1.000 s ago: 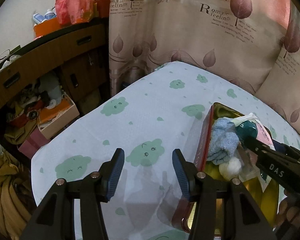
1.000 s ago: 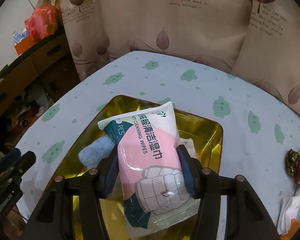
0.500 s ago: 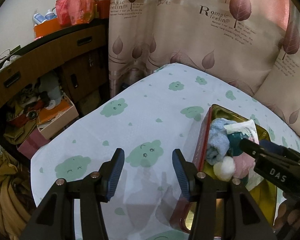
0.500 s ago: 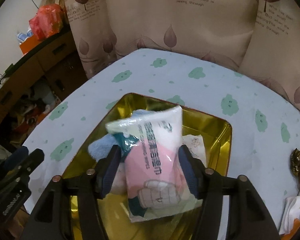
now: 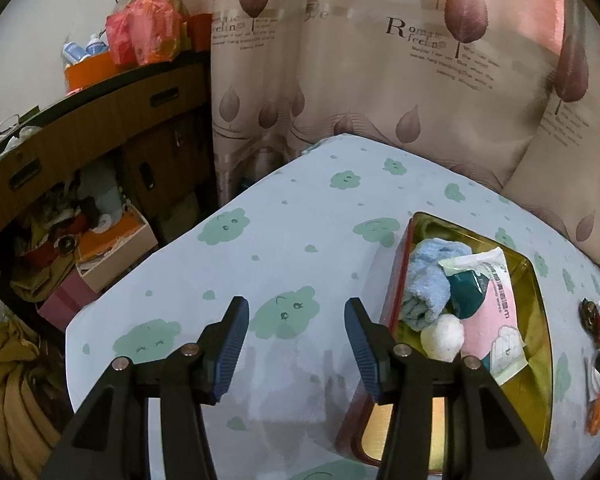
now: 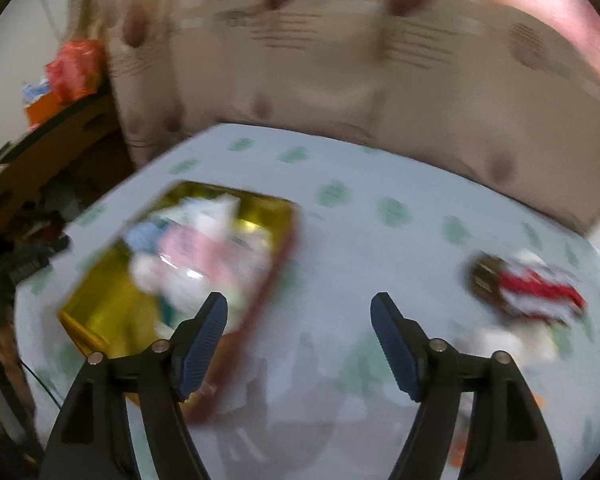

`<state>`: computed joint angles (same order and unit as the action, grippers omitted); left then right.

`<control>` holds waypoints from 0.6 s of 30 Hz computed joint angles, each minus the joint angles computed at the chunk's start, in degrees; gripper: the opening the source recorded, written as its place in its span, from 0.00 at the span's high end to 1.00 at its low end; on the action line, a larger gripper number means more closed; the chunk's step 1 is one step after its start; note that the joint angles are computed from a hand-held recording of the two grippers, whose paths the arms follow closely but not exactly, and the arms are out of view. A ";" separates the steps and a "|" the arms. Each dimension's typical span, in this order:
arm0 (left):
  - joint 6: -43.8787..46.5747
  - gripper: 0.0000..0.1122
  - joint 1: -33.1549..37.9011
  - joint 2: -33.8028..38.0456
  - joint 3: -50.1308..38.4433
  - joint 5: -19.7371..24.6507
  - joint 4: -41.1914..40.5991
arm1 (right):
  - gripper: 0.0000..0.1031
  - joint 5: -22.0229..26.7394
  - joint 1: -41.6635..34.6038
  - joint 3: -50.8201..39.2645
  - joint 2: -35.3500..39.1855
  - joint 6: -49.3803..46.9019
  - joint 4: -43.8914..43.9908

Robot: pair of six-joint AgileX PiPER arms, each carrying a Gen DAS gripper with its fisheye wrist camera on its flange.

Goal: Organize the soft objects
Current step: 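Move the right gripper to the orange plush toy and grasp it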

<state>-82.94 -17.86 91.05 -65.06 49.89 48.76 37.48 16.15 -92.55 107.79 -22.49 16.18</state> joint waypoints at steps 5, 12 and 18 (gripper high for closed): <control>-0.25 0.55 -1.18 0.36 -0.44 0.77 1.29 | 0.30 -2.19 -9.23 9.01 -5.85 -2.57 -0.18; -0.30 0.55 -2.43 0.50 -0.66 0.74 2.57 | 0.26 -2.94 -19.32 15.50 -8.28 -7.94 4.63; 1.50 0.55 -4.65 0.53 -2.50 1.87 2.27 | 0.26 -0.28 -21.38 13.04 -3.67 -12.25 10.23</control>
